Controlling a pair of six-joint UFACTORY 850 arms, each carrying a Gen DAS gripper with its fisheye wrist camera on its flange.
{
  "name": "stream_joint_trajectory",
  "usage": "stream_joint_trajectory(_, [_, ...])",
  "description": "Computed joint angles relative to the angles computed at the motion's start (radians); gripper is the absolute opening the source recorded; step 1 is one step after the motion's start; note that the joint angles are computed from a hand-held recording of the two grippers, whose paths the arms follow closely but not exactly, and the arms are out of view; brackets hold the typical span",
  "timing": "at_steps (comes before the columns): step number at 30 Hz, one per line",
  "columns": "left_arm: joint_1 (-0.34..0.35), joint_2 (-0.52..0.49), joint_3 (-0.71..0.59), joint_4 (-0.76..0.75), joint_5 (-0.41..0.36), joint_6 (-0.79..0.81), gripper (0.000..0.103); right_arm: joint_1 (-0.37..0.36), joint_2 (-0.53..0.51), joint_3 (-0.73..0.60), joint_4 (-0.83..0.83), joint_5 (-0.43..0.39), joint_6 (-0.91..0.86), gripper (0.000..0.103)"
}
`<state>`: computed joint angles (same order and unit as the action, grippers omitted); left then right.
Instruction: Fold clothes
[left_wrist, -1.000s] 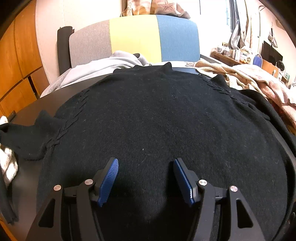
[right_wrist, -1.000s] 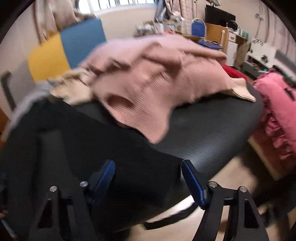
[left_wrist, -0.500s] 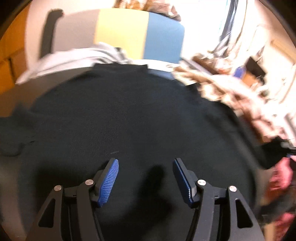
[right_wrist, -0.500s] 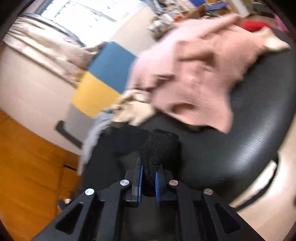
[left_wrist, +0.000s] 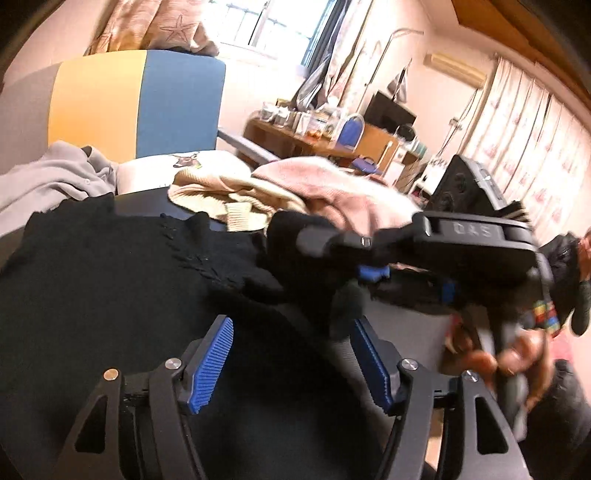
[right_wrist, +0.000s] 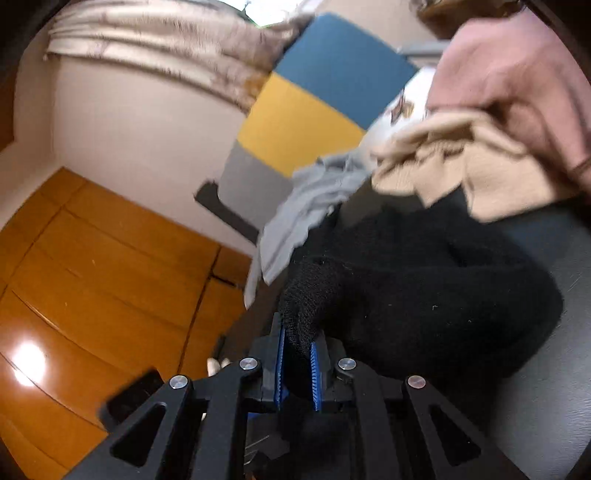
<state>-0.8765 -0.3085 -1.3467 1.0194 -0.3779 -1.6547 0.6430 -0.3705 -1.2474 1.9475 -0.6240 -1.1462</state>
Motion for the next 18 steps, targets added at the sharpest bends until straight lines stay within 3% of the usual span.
stream_joint_trajectory(5, [0.018, -0.046, -0.031, -0.134, 0.041, 0.161, 0.067, 0.005, -0.021, -0.001, -0.06, -0.036, 0.069, 0.012])
stream_joint_trajectory(9, [0.033, -0.09, -0.07, -0.197, 0.056, 0.189, 0.067, 0.012, -0.061, -0.056, -0.136, -0.041, 0.126, 0.016])
stream_joint_trajectory(10, [0.038, -0.101, -0.077, -0.197, 0.062, 0.18, 0.065, 0.011, -0.071, -0.066, -0.142, -0.057, 0.132, 0.016])
stream_joint_trajectory(11, [0.046, -0.107, -0.08, -0.203, 0.062, 0.165, 0.056, 0.01, -0.083, -0.085, -0.147, -0.059, 0.14, 0.019])
stream_joint_trajectory(12, [0.055, -0.113, -0.082, -0.21, 0.066, 0.151, 0.051, 0.007, -0.075, -0.077, -0.132, -0.049, 0.135, 0.023])
stream_joint_trajectory(14, [0.092, -0.104, -0.058, -0.237, 0.135, 0.117, 0.031, -0.01, -0.052, -0.034, -0.04, -0.075, 0.097, 0.059])
stream_joint_trajectory(15, [0.106, -0.098, -0.049, -0.207, 0.145, 0.071, 0.025, -0.018, -0.025, 0.008, 0.019, -0.071, 0.046, 0.067])
stream_joint_trajectory(16, [0.121, -0.092, -0.041, -0.178, 0.156, 0.027, 0.016, -0.026, 0.001, 0.049, 0.078, -0.069, -0.004, 0.074])
stream_joint_trajectory(18, [0.148, -0.078, -0.029, -0.19, 0.198, -0.001, 0.008, -0.043, 0.049, 0.125, 0.181, -0.072, -0.086, 0.075])
